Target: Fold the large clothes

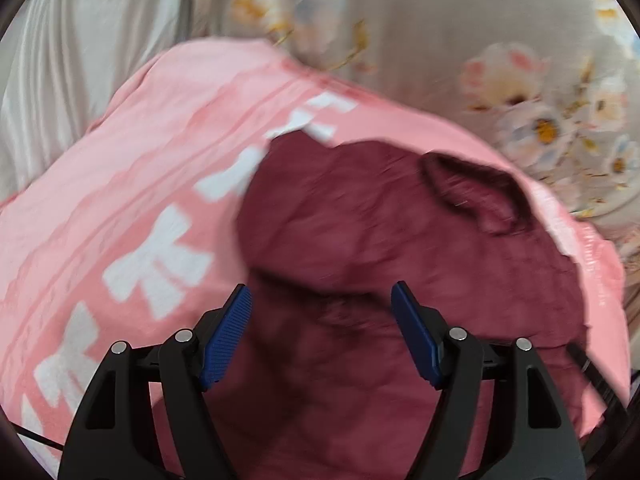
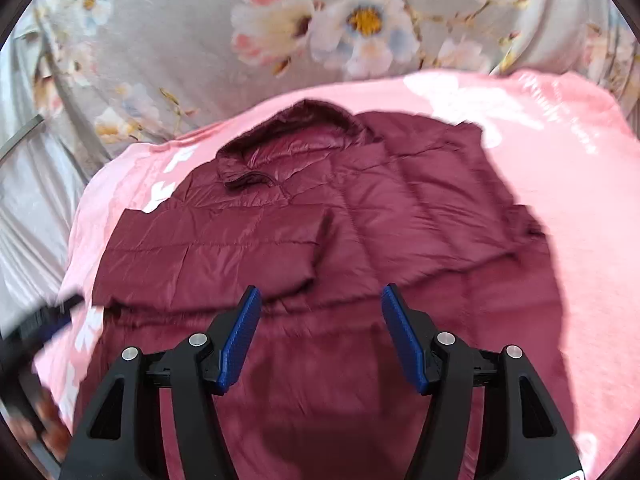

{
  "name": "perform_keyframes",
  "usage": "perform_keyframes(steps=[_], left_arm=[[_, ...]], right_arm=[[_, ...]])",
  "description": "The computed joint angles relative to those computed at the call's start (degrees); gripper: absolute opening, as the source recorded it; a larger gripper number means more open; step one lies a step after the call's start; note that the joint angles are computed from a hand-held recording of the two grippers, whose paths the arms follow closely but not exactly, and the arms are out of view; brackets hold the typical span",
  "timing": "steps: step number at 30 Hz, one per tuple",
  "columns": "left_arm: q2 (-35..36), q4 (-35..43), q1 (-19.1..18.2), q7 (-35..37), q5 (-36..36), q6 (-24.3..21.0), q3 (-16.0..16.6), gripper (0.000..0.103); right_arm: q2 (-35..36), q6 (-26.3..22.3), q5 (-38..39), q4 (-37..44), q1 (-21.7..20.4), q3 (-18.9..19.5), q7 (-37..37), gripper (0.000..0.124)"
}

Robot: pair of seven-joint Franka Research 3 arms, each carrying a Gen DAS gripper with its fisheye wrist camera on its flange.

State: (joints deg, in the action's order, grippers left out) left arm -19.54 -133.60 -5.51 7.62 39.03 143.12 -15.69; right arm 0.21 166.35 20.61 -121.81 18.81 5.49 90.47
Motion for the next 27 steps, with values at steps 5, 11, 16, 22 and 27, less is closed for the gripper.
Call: perform_keyframes(steps=[5, 11, 16, 22, 27], left_arm=[[0.17, -2.2, 0.12, 0.72, -0.94, 0.11, 0.49, 0.07], [1.39, -1.37, -0.14, 0.98, 0.45, -0.66, 0.1, 0.07], [2.13, -0.68, -0.29, 1.12, 0.96, -0.99, 0.3, 0.07], [2.33, -1.21, -1.01, 4.57, -4.57, 4.61, 3.52, 0.07], [4.78, -1.07, -2.74, 14.28, -20.52, 14.83, 9.29, 0.07]], right_arm=[[8.46, -8.7, -1.6, 9.78, 0.64, -0.25, 5.84, 0.061], [8.8, -3.8, -6.82, 9.37, 2.02, -1.05, 10.18, 0.001], [4.37, 4.51, -38.41, 7.74, 6.58, -9.46, 32.63, 0.001], [2.33, 0.29, -69.96, 10.15, 3.97, -12.68, 56.31, 0.001], [5.43, -0.07, -49.77, 8.12, -2.92, -8.73, 40.89, 0.001]])
